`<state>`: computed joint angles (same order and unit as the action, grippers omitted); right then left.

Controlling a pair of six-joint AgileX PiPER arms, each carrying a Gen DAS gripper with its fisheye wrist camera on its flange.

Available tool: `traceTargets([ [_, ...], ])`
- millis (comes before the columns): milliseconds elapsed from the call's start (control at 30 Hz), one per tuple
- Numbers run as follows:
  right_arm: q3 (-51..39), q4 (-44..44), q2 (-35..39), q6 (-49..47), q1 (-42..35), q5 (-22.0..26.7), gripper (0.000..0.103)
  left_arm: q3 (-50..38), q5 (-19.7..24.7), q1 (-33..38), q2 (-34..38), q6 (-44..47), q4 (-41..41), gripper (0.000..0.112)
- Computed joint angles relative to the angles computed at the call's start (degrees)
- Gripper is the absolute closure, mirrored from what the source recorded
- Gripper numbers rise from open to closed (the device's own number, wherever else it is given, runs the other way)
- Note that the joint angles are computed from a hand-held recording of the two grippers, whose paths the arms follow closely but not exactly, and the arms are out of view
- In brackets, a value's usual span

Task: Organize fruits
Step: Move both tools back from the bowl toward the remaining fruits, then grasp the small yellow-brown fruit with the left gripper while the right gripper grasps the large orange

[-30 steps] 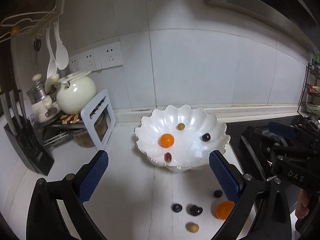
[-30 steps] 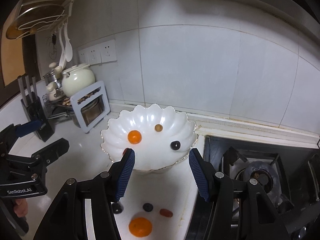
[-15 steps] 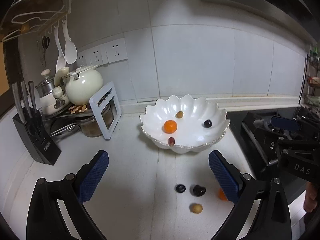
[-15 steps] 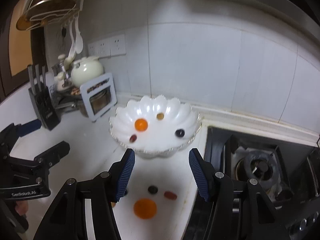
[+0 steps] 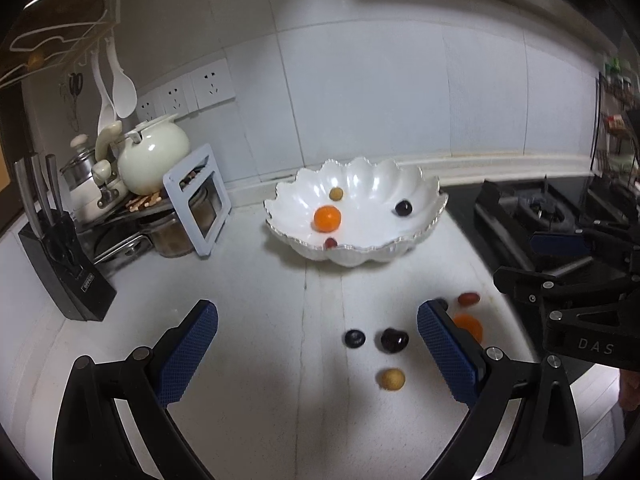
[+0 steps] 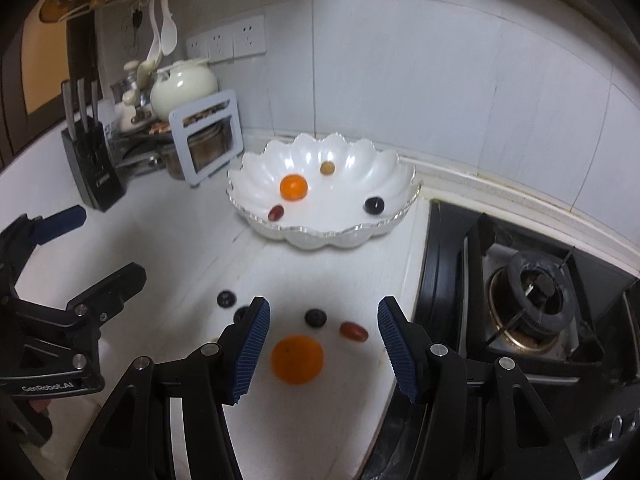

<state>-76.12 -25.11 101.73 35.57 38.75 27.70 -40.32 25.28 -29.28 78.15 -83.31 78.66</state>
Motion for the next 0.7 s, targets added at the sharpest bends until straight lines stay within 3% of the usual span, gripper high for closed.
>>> traceTargets([
  [200, 0.89, 3.94, 1.2, -4.31, 0.35, -0.66, 0.045, 1.93, -2.33, -0.39, 2.01, -1.9, 2.8, 0.01],
  [433, 1.33, 9.12, 3.28, -9.04, -0.18, -1.24, 0.045, 4.02, -9.75, 3.01, 4.38, -5.91, 6.55, 0.011],
  [700, 0.18, 12.99, 6.59, -13.24, -0.17, -0.76, 0.046, 3.89, -17.02, 6.5, 10.04, -15.69, 16.79, 0.026],
])
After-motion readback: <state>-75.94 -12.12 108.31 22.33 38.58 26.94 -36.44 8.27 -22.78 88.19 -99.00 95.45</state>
